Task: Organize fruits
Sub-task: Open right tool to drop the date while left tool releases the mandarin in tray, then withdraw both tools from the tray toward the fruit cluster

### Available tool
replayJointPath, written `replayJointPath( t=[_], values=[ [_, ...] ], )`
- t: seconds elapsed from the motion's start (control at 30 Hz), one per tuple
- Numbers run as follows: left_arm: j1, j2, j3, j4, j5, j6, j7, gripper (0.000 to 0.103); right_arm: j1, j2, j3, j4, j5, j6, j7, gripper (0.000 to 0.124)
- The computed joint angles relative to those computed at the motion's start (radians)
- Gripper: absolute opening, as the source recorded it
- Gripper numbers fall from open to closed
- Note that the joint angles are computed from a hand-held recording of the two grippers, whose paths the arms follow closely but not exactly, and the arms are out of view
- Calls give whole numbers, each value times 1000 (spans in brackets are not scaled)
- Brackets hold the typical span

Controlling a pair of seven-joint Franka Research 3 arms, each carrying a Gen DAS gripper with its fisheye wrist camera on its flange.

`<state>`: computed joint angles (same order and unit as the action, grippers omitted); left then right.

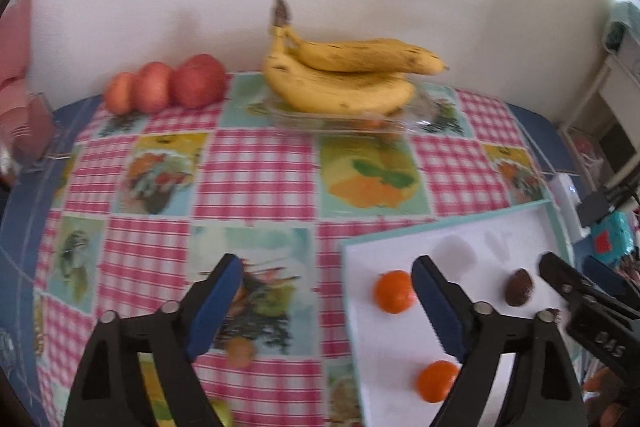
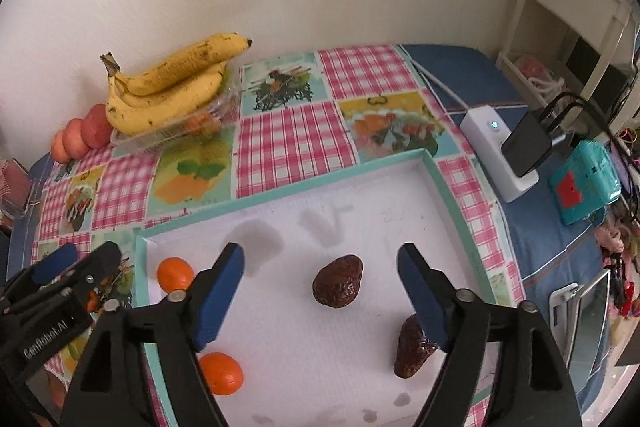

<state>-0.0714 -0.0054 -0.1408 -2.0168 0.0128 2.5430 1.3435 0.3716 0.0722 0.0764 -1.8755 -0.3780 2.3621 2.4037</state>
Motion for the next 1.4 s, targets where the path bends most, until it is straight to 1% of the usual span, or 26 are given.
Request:
replayJointPath(
  t=[0.13,0.27,0.3,0.4,0.6,0.77,0.93,1.0,1.13,1.27,1.4],
  values=[
    [17,-22,13,-19,68,6,-66,102,2,-7,3,-5,0,7,1,87],
    [33,-52,24,-43,106,18,-97,103,11,-15,9,-6,-39,3,26,90],
    [38,-61,27,-50,117,20,-103,103,13,-18,11,-6,-46,4,32,93],
    [52,-91,36,-70,137,22,-118,103,19,-25,18,-4,-62,2,52,94],
    [69,-154,61,-122,103,31,-108,103,33,-47,37,-1,-72,-5,59,94],
    [79,-207,78,-170,78,33,-99,103,49,-55,56,5,-75,-31,40,94],
    [78,-271,97,-230,43,50,-75,103,60,-75,69,-33,-30,6,34,94],
    [73,-298,103,-254,37,46,-51,103,65,-77,75,-45,1,16,20,94],
    [65,-340,114,-287,25,38,-25,103,80,-72,87,-44,15,6,8,94],
    [91,-372,96,-305,86,-2,-45,103,95,-70,94,-50,49,23,-11,94],
    [115,-396,103,-334,122,-35,-61,103,112,-52,99,-36,71,23,-21,94]
  ],
)
